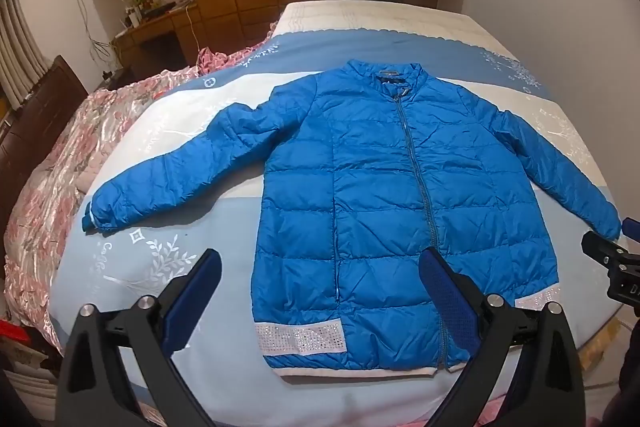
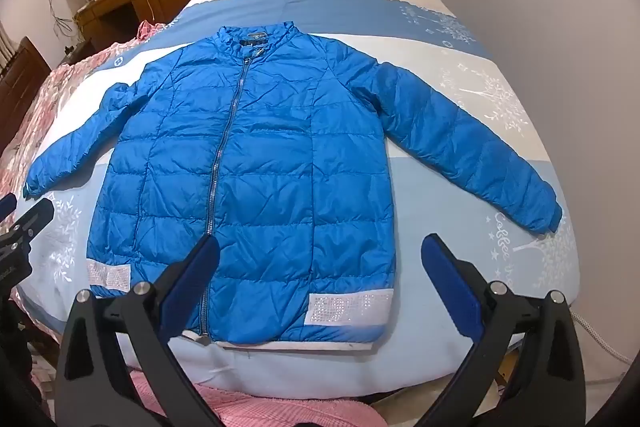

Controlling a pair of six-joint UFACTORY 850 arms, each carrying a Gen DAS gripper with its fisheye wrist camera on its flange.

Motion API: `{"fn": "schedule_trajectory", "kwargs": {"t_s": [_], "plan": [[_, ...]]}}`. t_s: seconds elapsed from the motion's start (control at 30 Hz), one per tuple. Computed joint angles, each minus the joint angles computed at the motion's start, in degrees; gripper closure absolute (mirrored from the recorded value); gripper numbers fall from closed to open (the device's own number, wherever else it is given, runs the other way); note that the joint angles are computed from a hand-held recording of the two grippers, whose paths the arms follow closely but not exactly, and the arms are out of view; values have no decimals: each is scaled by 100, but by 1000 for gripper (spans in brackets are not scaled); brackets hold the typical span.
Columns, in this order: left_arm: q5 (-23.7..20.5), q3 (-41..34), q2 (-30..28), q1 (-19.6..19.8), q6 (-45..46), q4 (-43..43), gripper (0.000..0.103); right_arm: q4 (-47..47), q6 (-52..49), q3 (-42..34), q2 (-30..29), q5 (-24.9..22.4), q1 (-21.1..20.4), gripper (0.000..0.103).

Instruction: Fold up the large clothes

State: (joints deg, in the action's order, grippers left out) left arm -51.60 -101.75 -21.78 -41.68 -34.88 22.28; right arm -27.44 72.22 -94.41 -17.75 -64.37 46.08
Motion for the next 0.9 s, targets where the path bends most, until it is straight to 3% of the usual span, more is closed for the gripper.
{"fn": "schedule_trajectory", "kwargs": {"t_s": [0.9], "plan": [[-39, -20, -11, 8, 23, -62, 4, -46, 74, 29, -15, 37, 15, 3]]}}
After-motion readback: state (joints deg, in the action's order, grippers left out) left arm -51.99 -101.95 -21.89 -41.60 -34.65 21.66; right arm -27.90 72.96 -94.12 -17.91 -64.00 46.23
